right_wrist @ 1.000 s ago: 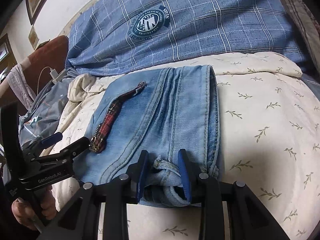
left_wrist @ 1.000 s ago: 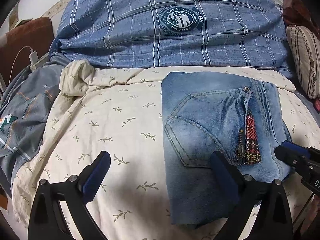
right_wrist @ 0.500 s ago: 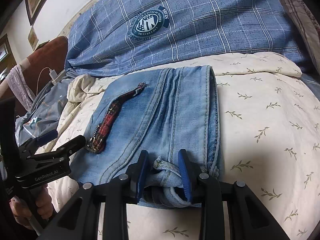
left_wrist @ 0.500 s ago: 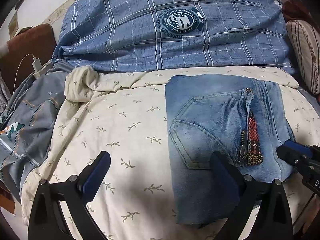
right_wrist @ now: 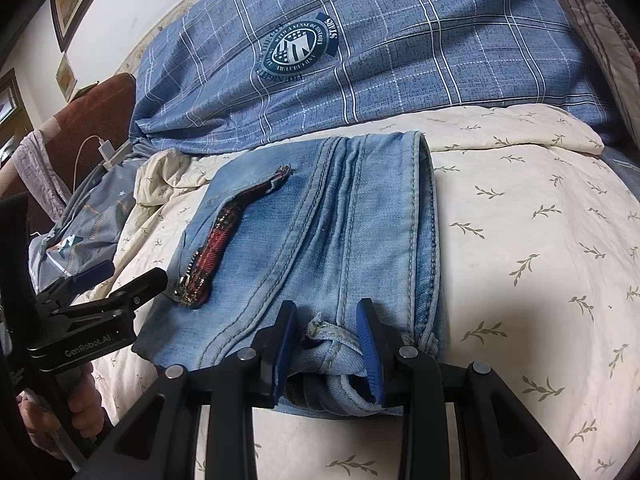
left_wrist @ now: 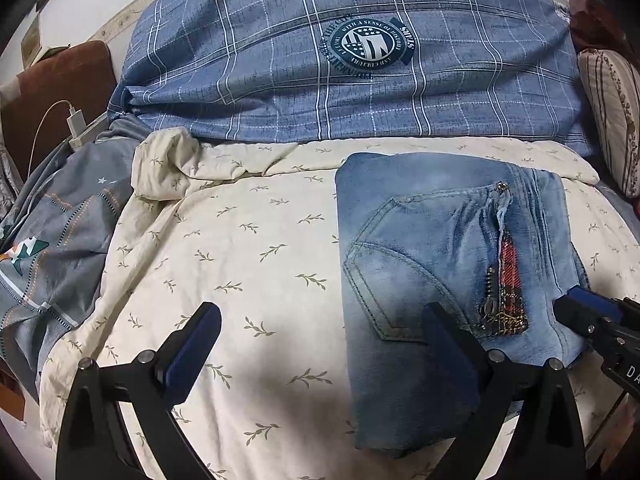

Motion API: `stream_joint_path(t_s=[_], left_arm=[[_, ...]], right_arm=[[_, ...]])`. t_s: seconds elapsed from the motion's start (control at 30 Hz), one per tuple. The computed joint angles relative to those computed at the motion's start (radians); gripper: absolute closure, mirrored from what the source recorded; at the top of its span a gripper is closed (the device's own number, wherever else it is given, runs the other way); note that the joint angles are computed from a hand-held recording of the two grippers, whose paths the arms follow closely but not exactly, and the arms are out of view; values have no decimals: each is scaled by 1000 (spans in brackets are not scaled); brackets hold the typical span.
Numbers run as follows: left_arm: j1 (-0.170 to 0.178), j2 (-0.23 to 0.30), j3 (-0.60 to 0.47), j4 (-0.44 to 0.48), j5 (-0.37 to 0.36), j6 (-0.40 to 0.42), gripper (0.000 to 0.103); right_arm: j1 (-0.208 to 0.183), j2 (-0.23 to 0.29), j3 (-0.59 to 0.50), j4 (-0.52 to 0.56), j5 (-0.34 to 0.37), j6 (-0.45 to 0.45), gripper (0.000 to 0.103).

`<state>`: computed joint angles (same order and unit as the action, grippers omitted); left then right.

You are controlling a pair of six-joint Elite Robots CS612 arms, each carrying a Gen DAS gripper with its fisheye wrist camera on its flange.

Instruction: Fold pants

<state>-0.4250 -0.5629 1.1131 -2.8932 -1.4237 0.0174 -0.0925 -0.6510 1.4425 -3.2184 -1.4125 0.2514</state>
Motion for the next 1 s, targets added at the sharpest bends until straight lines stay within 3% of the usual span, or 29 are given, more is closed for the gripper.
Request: stream_joint_path(t_s=[1.0], left_arm=[[5, 13, -24, 38, -18, -18, 3]], right_arm=[[-2, 6, -8, -5, 8, 6, 66]])
